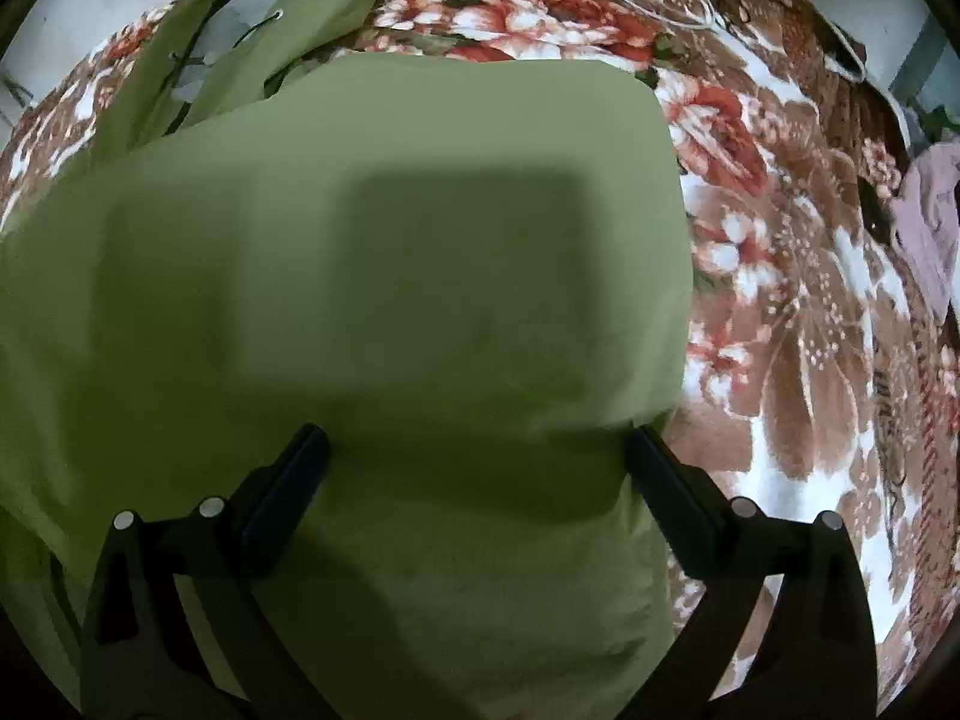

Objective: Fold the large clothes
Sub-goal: 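Open the right gripper and release the sleeve onto the jacket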

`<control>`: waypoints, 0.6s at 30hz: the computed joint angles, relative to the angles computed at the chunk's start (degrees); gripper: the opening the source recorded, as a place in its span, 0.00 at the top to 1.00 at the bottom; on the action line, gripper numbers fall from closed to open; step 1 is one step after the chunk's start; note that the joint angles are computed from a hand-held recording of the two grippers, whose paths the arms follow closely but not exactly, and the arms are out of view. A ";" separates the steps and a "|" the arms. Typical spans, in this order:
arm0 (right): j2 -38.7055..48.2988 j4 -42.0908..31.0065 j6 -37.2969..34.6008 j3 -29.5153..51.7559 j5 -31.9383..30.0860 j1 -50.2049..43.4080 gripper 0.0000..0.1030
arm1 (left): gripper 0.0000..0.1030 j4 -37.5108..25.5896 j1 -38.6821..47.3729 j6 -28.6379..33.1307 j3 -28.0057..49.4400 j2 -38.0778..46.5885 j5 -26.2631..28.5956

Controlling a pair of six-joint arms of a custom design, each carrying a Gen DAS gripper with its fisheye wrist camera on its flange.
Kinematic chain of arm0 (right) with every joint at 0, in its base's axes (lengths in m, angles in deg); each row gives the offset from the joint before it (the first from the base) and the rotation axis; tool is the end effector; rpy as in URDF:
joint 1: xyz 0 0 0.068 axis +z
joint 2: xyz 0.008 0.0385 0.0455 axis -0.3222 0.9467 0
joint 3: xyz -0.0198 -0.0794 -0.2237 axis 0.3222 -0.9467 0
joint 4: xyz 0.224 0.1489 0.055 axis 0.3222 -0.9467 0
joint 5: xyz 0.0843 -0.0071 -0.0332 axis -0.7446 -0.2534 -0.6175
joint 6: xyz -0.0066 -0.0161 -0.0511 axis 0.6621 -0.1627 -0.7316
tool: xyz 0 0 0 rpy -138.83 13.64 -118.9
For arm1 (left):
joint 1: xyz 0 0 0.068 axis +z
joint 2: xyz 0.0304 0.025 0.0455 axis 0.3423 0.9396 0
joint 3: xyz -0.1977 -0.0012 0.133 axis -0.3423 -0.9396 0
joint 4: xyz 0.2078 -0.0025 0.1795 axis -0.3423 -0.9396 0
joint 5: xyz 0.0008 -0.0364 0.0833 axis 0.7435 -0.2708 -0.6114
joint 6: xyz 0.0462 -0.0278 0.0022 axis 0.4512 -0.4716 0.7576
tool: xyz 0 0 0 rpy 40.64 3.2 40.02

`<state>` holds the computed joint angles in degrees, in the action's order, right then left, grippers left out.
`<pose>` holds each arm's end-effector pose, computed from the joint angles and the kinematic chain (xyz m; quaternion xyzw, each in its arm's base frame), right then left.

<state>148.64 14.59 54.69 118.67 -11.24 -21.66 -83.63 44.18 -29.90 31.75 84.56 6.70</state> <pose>0.2356 -0.0182 0.1448 0.1270 0.9682 -0.0757 0.2016 0.3774 0.1537 0.1568 0.1003 0.9727 -0.1523 0.1435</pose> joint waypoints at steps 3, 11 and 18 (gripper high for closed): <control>-2.10 -1.61 1.25 -0.18 0.56 0.18 0.05 | 0.36 8.50 -1.38 0.58 -8.19 -7.84 -6.41; -9.03 -6.87 4.60 4.86 7.76 8.81 0.05 | 0.10 20.83 -6.59 3.54 -23.61 -29.80 -9.84; 5.71 -0.64 11.56 9.60 9.50 17.38 0.05 | 0.06 35.49 -21.40 -4.10 -43.31 -42.01 -13.71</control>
